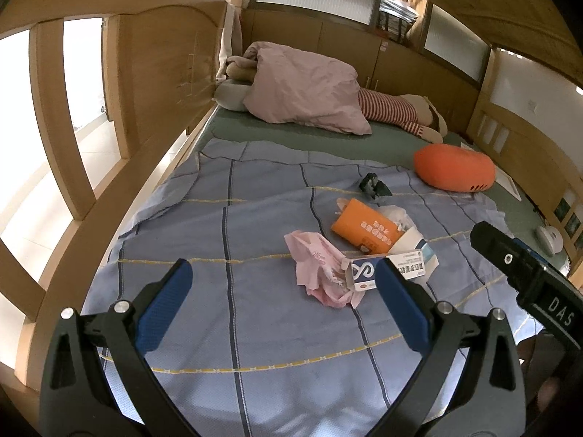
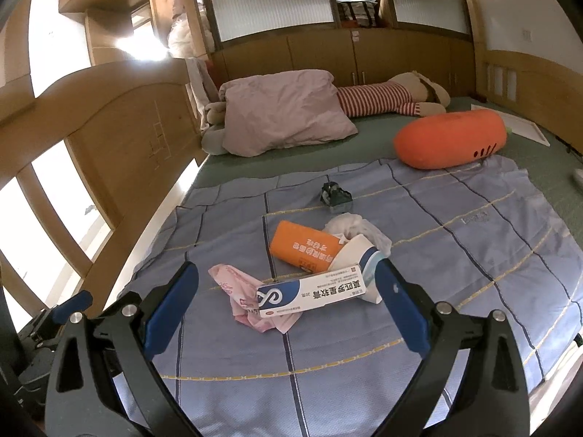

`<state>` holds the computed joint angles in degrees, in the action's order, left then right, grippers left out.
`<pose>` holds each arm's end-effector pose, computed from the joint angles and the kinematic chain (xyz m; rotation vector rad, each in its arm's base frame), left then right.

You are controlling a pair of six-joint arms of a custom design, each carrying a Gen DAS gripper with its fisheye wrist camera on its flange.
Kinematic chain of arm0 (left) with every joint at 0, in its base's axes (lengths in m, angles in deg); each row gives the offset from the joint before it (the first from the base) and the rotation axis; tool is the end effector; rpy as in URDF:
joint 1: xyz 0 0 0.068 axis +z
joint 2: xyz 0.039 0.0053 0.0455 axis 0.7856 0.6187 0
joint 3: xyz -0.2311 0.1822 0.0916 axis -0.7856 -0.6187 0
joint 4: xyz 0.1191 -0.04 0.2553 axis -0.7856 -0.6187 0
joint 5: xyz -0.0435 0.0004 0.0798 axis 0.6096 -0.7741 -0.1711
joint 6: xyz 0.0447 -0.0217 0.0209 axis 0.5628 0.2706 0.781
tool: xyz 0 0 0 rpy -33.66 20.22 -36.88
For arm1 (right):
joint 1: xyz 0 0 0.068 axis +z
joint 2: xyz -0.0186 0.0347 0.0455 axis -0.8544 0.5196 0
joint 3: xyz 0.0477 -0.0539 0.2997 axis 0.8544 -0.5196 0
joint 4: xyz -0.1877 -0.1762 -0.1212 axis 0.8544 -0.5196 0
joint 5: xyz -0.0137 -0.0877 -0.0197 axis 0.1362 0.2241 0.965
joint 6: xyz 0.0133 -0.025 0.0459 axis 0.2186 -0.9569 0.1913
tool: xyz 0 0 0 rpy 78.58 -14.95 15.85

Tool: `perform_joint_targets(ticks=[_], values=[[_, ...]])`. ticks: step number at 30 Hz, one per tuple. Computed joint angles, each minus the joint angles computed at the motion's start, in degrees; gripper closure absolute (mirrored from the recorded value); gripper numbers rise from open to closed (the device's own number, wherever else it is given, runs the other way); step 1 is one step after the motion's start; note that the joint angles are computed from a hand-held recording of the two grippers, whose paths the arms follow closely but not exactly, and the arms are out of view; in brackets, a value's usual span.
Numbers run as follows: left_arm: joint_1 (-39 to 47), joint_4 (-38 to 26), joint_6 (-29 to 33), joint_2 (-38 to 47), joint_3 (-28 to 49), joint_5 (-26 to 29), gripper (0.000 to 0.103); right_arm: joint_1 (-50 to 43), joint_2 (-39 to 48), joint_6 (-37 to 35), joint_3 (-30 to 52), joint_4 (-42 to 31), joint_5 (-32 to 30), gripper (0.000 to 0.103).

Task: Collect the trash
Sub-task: 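Grasp the white ointment box with the right tool while the left tool grasps the pink tissue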

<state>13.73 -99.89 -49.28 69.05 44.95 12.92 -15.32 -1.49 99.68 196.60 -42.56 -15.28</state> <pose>0.2297 -0.1610 0.5299 -0.0818 2.2542 -0.1435 0.2078 0.1736 0.5375 0.1022 2.1772 0.2306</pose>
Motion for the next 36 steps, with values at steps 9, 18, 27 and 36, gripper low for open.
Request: perform_joint_targets(ticks=[9, 18, 27, 36], values=[[0.17, -0.23, -0.18, -0.24, -0.45, 0.08, 0.003, -0.39, -0.27, 0.27, -0.19, -0.22, 0.39, 0.007], [1.3, -0.56, -0.33, -0.16, -1.11, 1.67, 0.003, -7.07, -1.79, 3.11, -3.29, 1.2, -8.35, 0.007], [7.94, 2.94, -3.18, 0.95, -4.17, 11.68, 0.003, -26.06, -0.94, 24.54, -21.14, 12.72, -45.12, 0.008], [11.99, 10.88, -8.5, 6.48, -5.79, 21.19, 0.004, -28.76, 2.82, 29.88, -26.08, 22.04, -51.7, 0.075]])
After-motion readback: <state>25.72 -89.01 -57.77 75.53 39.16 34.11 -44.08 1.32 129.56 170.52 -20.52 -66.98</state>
